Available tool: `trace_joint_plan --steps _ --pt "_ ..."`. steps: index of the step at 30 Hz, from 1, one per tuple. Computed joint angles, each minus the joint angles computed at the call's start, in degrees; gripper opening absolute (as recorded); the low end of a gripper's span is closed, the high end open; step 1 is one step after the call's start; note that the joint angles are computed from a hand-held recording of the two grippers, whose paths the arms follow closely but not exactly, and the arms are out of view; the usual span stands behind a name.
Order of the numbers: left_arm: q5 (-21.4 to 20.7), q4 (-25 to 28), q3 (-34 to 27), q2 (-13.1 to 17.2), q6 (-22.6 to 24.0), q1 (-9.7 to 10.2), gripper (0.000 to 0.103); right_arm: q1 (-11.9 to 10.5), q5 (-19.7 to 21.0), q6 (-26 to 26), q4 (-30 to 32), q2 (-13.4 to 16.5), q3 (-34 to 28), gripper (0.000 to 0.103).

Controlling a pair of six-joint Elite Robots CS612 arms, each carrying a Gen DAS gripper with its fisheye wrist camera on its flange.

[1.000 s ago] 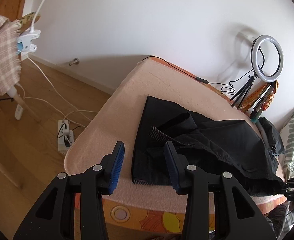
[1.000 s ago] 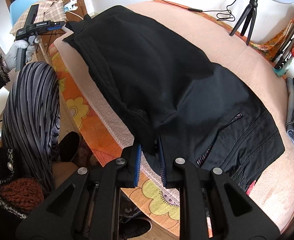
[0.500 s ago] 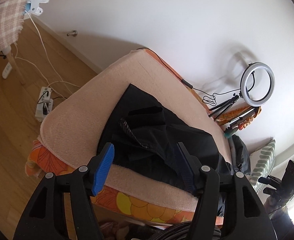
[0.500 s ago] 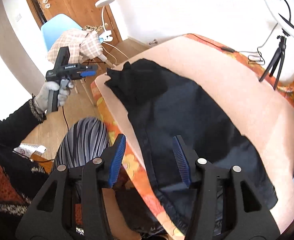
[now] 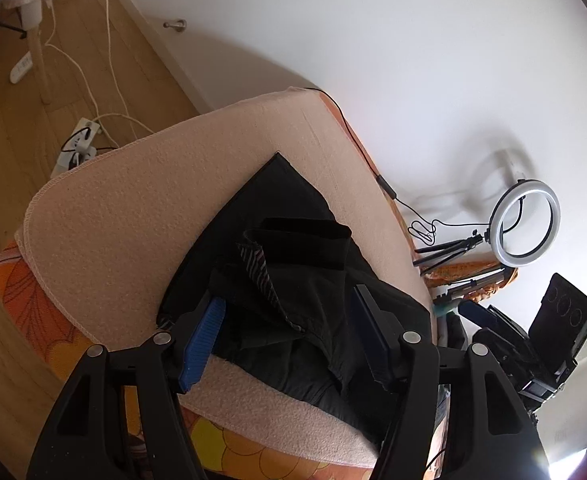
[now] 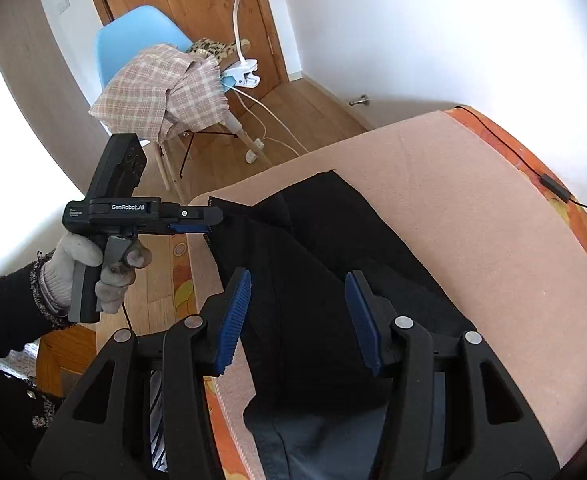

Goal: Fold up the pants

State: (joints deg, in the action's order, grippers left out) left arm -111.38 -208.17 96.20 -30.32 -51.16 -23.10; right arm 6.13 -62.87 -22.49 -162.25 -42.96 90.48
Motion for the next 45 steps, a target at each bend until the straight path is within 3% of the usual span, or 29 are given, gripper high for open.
trace_joint_plan --steps 5,9,15,16,18,20,25,30,34,37,40,41,42,44,45 --pt "-0.5 -2.9 -1.1 1.5 -3.3 0.06 0.048 1.7 -1.0 -1.6 5.4 4.1 -6.4 0.052" --pt "-0.5 -4.8 -1.4 2.2 -2.7 -0.27 0.027 2.5 -0.6 -2.8 10.3 7.2 -11.3 0.052" --pt "-0.8 -6.9 -1.4 3.0 -3.1 -0.31 0.013 4.3 -1.5 -4.7 17.0 11.7 -18.8 0.051" --pt "-0.6 -7.0 -1.3 3.0 -2.8 -0.33 0.012 4.4 -1.3 -4.6 18.1 12.4 -19.8 0.048" --pt "0.0 -7.1 -0.9 2.7 -2.1 -0.5 0.009 4.7 -0.9 -4.9 20.2 13.2 -21.3 0.007" --pt "0.1 -8.3 -0.6 2.8 -2.8 -0.46 0.006 5.4 -3.3 -5.2 19.1 13.1 -21.3 0.006" --pt "-0.6 -11.2 0.2 3.0 -4.1 -0.3 0.003 5.9 -5.1 -7.6 15.4 11.2 -20.5 0.004" --pt "-1.0 -11.9 -0.1 3.4 -4.2 -0.07 0.003 7.3 -9.3 -10.8 15.3 11.8 -24.8 0.004" --pt "-1.7 -10.9 -1.3 4.2 -4.4 0.5 0.003 8.1 -11.5 -11.2 19.7 14.7 -30.7 0.004" --pt "-1.9 -10.0 -1.4 4.3 -3.5 0.62 0.003 8.7 -15.6 -7.6 20.0 17.4 -34.2 0.005" --pt "-2.0 -9.5 -1.4 4.4 -3.2 0.87 0.003 8.1 -16.4 -3.7 19.1 17.6 -34.1 0.015" --pt "-2.1 -9.5 -1.4 4.5 -3.3 0.97 0.003 7.7 -15.7 -2.9 18.2 17.0 -32.9 0.026" --pt "-2.3 -9.7 -1.5 4.6 -3.6 1.1 0.003 7.3 -14.9 -2.4 17.3 16.1 -31.3 0.038" --pt "-2.5 -10.3 -1.5 4.7 -3.5 1.22 0.003 6.3 -13.9 -1.9 12.8 13.6 -26.5 0.051" --pt "-2.6 -10.6 -1.4 4.7 -3.5 1.24 0.003 5.7 -13.5 -1.3 10.9 12.3 -24.1 0.052"
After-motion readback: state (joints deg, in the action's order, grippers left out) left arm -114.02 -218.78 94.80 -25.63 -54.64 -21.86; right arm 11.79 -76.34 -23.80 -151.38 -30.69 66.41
